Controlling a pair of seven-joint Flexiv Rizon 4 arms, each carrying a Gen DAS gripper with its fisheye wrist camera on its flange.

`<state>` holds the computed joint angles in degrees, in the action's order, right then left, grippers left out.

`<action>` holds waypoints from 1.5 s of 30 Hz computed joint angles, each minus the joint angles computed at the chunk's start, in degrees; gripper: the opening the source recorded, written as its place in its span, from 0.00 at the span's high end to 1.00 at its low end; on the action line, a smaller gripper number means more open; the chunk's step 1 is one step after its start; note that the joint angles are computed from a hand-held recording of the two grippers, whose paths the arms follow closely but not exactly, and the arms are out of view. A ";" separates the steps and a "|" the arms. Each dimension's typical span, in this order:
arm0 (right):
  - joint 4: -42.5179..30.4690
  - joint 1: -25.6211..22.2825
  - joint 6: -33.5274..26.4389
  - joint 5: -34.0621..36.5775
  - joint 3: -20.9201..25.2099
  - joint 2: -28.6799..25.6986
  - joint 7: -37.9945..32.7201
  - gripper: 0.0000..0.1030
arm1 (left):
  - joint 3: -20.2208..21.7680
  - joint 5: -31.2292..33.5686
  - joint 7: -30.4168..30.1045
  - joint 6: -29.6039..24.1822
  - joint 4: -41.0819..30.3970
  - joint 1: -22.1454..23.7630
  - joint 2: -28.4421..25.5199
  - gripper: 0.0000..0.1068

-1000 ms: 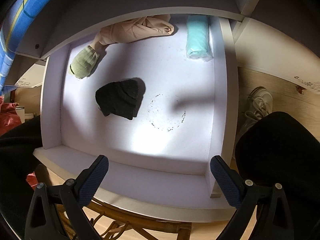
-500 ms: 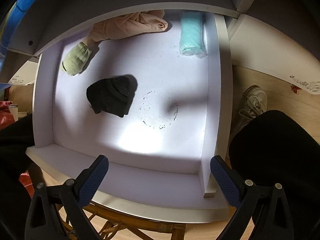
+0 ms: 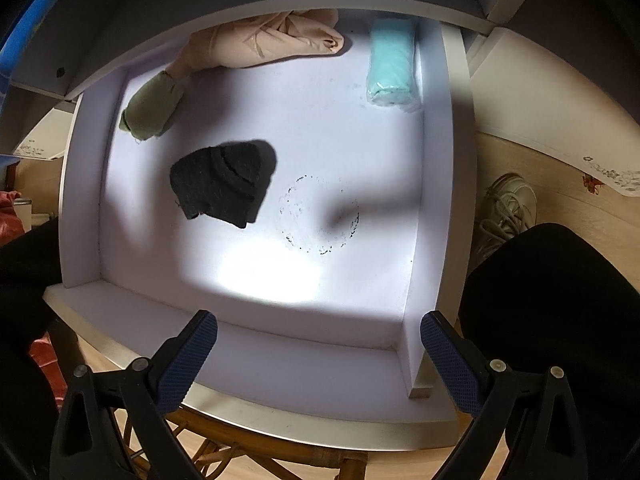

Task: Organize soft objects
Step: 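Move the left tool back down over the drawer, then grasp the black knit cap in the drawer with the right tool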

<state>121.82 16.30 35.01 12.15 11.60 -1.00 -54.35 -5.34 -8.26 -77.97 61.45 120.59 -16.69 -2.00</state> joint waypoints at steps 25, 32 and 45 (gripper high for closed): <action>-2.48 1.73 -3.30 -0.42 1.44 -7.00 -3.75 0.01 | -0.13 -4.71 0.56 -12.80 -1.33 0.88 -4.99 0.34; -1.96 3.35 3.92 -6.99 1.68 -8.13 -5.59 0.01 | -0.21 -6.90 1.37 -12.88 -0.85 1.11 -4.74 0.34; -8.18 5.31 7.92 -19.25 0.38 -17.15 -12.59 0.01 | 0.19 -3.99 -1.68 -15.59 -1.69 1.08 -5.50 0.34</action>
